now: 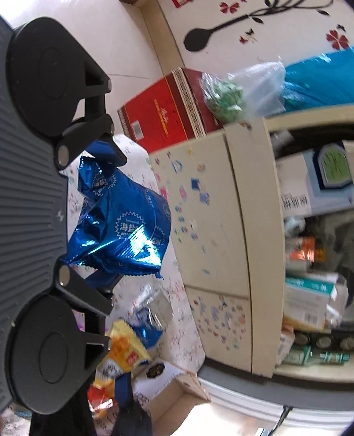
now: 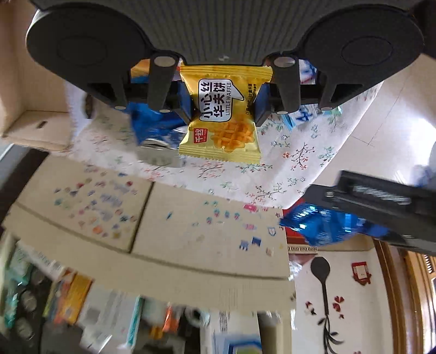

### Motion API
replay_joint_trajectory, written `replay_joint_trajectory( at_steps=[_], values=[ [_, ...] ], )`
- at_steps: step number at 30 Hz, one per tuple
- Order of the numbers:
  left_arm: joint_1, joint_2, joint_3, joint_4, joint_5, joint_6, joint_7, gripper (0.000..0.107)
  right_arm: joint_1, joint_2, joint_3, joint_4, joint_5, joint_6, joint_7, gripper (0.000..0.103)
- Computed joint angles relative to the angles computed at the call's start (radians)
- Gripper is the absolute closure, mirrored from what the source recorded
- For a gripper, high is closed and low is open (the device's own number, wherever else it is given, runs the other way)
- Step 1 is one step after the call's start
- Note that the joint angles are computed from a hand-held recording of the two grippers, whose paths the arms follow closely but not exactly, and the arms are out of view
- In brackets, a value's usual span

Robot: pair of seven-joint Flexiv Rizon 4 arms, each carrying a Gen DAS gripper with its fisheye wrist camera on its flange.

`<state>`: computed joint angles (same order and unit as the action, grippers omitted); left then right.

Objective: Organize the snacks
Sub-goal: 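Carry the blue packet and yellow packet over the cardboard box with both tools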

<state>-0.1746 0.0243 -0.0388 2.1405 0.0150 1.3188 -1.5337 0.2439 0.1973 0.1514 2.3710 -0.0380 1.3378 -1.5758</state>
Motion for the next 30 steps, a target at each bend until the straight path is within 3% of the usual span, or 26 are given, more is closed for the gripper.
replay_joint_trajectory(
  at_steps=[4,8,14,20,24,30],
  values=[
    [-0.023,-0.014,-0.02,-0.004,0.004,0.032,0.003,0.029,-0.003,0.097,-0.029,0.049,0.048,0.015,-0.066,0.05],
    [-0.051,-0.031,-0.035,-0.013,0.012,0.063,0.0,0.029,-0.023,0.137,-0.05,0.094,0.073,0.07,-0.054,0.05],
    [-0.094,-0.06,-0.052,-0.039,0.043,0.093,-0.018,0.029,-0.111,0.138,-0.046,0.118,-0.02,0.117,-0.017,0.05],
    [-0.138,-0.099,-0.074,-0.063,0.0,0.143,0.002,0.029,-0.153,0.152,-0.081,0.115,-0.019,0.13,0.003,0.05],
    [-0.162,-0.123,-0.094,-0.074,-0.054,0.178,0.044,0.029,-0.201,0.168,-0.093,0.121,-0.029,0.137,0.032,0.049],
    [-0.17,-0.156,-0.17,-0.065,-0.248,0.22,0.169,0.029,-0.284,0.173,-0.099,0.118,-0.053,0.13,0.104,0.049]
  ],
)
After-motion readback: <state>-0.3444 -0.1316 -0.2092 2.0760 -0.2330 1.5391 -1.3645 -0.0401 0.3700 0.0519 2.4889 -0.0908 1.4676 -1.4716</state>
